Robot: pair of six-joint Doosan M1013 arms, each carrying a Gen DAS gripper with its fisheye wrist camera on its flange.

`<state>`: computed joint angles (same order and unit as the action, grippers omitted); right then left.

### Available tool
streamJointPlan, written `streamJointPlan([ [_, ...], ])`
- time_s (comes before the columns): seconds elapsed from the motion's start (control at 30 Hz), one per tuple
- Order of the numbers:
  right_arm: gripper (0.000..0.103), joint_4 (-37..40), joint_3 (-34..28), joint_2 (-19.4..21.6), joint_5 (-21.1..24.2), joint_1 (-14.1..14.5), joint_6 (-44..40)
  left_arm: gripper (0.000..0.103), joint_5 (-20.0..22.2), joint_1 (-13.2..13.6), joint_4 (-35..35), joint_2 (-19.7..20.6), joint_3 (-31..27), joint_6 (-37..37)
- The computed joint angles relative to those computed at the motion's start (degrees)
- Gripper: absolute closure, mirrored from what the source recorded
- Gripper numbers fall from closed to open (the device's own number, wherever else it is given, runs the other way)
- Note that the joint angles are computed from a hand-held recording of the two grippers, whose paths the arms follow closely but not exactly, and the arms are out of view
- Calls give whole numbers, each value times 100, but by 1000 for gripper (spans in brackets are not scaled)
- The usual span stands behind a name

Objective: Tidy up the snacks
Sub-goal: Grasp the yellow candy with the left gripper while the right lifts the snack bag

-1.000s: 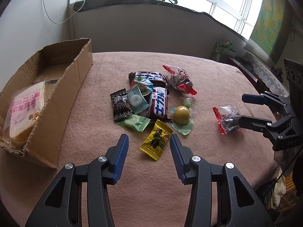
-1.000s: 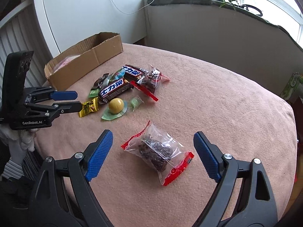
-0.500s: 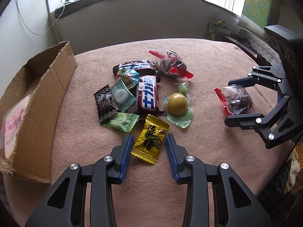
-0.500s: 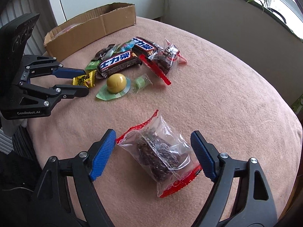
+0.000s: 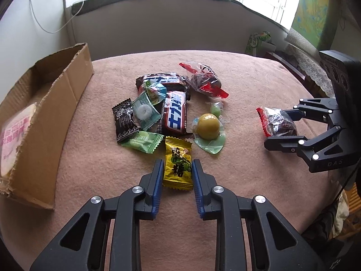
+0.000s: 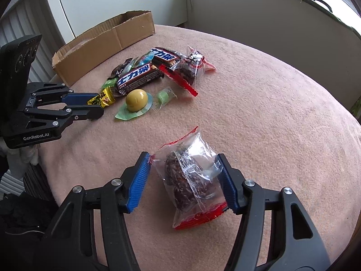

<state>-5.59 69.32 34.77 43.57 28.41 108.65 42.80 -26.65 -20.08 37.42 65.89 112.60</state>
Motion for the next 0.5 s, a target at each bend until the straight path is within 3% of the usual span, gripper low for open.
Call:
streamJointPlan([
  [0.5, 51, -451, 330, -256, -565, 55, 1066, 81, -209, 104, -574, -148, 258, -25],
])
